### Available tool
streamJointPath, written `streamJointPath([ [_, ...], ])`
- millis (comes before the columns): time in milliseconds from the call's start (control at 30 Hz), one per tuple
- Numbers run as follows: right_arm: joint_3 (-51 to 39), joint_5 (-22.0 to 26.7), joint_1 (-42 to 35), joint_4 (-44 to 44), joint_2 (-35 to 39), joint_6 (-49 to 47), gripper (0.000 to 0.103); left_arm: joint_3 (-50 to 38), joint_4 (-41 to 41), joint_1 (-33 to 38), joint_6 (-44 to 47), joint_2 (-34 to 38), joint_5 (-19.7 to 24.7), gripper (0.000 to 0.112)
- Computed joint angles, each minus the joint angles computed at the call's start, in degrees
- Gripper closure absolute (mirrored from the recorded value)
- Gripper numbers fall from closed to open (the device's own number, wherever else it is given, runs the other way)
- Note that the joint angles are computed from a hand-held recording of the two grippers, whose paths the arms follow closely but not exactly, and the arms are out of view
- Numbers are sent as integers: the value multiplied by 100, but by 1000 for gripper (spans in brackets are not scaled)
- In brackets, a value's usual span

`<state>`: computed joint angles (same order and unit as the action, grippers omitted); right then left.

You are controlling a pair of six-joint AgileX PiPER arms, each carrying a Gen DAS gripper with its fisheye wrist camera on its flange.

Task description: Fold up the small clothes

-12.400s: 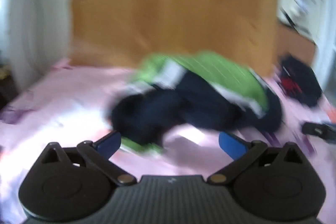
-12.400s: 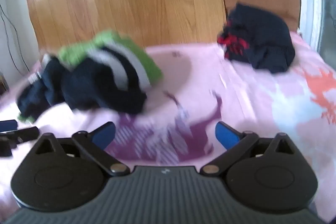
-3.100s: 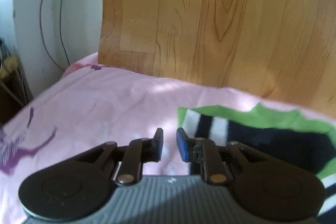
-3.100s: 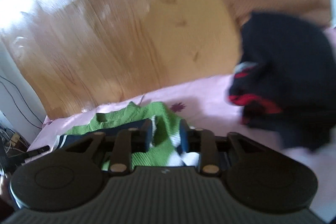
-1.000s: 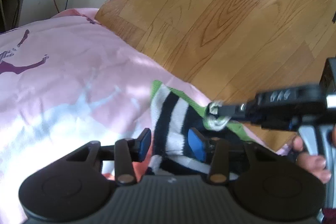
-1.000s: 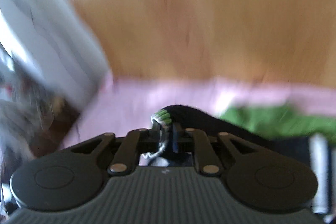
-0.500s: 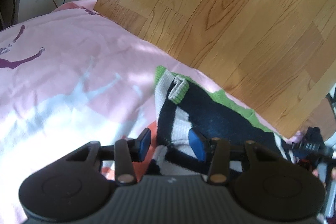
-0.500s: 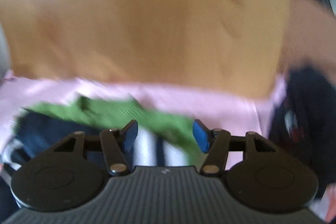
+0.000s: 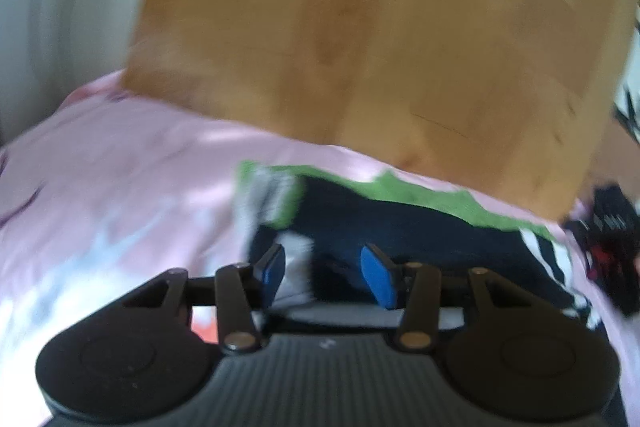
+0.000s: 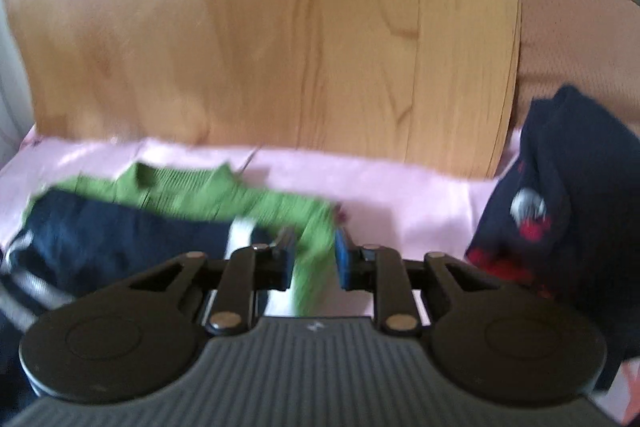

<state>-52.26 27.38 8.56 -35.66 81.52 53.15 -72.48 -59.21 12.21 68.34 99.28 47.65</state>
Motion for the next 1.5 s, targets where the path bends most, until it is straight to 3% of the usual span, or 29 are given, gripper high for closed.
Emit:
streamJointPath([
  [133, -625, -110, -401, 1539, 729, -1875, 79, -522, 397, -698, -270, 183, -285, 69],
  [267, -1103, 510, -568, 1828, 1271, -2204, 79, -959, 838, -1157, -798, 686, -638, 69],
  [300, -1091, 565, -703, 2049, 1257, -2373, 75, -928, 908, -1196, -879, 795, -766, 69],
  [400, -1053, 704, -948, 2691, 1105, -2846, 69, -491, 275, -1128, -2, 779, -1013, 70],
  [467, -1125, 842, -824, 2434, 1090, -2582, 69, -306, 160, -1172, 350, 663, -1178, 69],
  [567, -1222, 962, -227, 817, 1034, -1273, 69, -194, 52, -1150, 535, 620, -1208, 69],
  [633, -1273, 943, 19, 314, 973, -1032, 69, -177, 42, -1149, 552, 614, -1220, 69],
  [767, -1886, 1517, -68, 1322, 1446, -2061, 72, -215, 74, -1172, 505, 637, -1249, 68],
  [800, -2008, 1658, -174, 1608, 1597, -2266, 76, -201, 68, -1178, 519, 629, -1261, 68],
  [933, -2299, 1955, -515, 2417, 1865, -2326, 76, -165, 32, -1179, 581, 616, -1288, 67],
  [1067, -2616, 2569, -456, 2431, 1976, -2542, 75, -152, 31, -1196, 623, 612, -1287, 64],
  [1167, -2449, 2360, -482, 2415, 1950, -2435, 77, -129, 19, -1213, 677, 604, -1319, 63],
  [1233, -2290, 2163, -358, 2140, 1881, -2264, 94, -153, 12, -1201, 657, 624, -1287, 63],
  [1367, -1749, 1299, -181, 1130, 1513, -1221, 96, -177, -1, -1171, 689, 642, -1242, 63],
  [1500, -1347, 536, -473, 746, 1179, -109, 96, -220, 3, -1146, 671, 669, -1177, 63],
])
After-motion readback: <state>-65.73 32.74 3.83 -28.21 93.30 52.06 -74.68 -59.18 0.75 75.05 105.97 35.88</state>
